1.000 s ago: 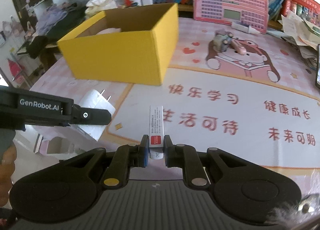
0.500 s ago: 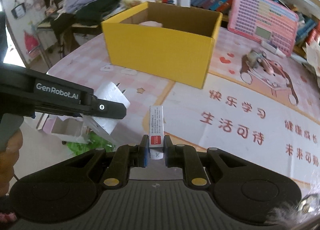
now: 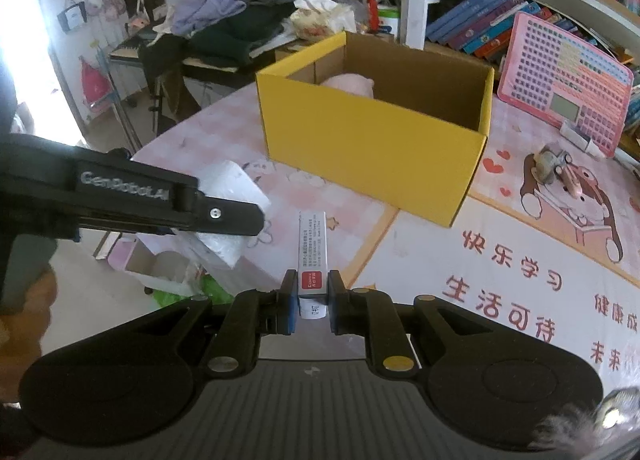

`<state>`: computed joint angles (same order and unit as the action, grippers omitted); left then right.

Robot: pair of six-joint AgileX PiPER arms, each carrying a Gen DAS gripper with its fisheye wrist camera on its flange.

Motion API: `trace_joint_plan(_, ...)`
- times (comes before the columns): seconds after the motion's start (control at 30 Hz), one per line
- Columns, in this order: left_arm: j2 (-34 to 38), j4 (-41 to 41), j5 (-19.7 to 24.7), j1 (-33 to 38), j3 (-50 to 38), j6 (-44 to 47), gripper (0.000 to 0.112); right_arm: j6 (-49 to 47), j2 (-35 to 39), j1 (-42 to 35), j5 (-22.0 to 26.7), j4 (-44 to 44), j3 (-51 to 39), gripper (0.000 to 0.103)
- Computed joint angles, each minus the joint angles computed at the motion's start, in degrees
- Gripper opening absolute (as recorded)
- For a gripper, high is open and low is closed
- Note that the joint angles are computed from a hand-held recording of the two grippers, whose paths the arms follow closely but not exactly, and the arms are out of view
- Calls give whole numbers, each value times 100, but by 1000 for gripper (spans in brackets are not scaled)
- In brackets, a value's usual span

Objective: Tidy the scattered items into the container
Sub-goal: 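Carry the charger with the left tool while the right tool carries the small box over the yellow box, then open the left gripper dropping the charger while the right gripper releases the small box into the box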

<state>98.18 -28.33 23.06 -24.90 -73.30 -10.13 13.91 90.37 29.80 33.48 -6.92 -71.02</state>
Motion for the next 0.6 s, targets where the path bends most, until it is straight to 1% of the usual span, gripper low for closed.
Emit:
trace_joint_plan(0.03,24,-31,-42,6,-33,42,25,-101,-25,-33,-38,11,3,14)
trace_joint_plan(0.1,122,236,-75,-22,-237,-160,25,-358,-27,-188,-113,132,-48,14)
trace_joint_plan(0.17,213,705,-40,-55,-498,-483,25,-641,53,-409,-159,396,-207,14)
trace_joint_plan(0.27,439,1411,145,-76,-1086,-936,25,-1047,239,-740,-265,765,-542,14)
trace_joint_plan(0.4,975,1950,441,-74,-2194,-1266,25,-1812,620,-1164,-346,1380,-1220,14)
trace_joint_plan(0.5,1507,2167,709,-81,-3143,-1386,25,-2432,1018,-1432,-279,1828,-1857,14)
trace_joint_plan(0.6,2190,2236,1184,-61,-4309,-1402,25,-2806,1538,-1632,-109,2032,-2598,14)
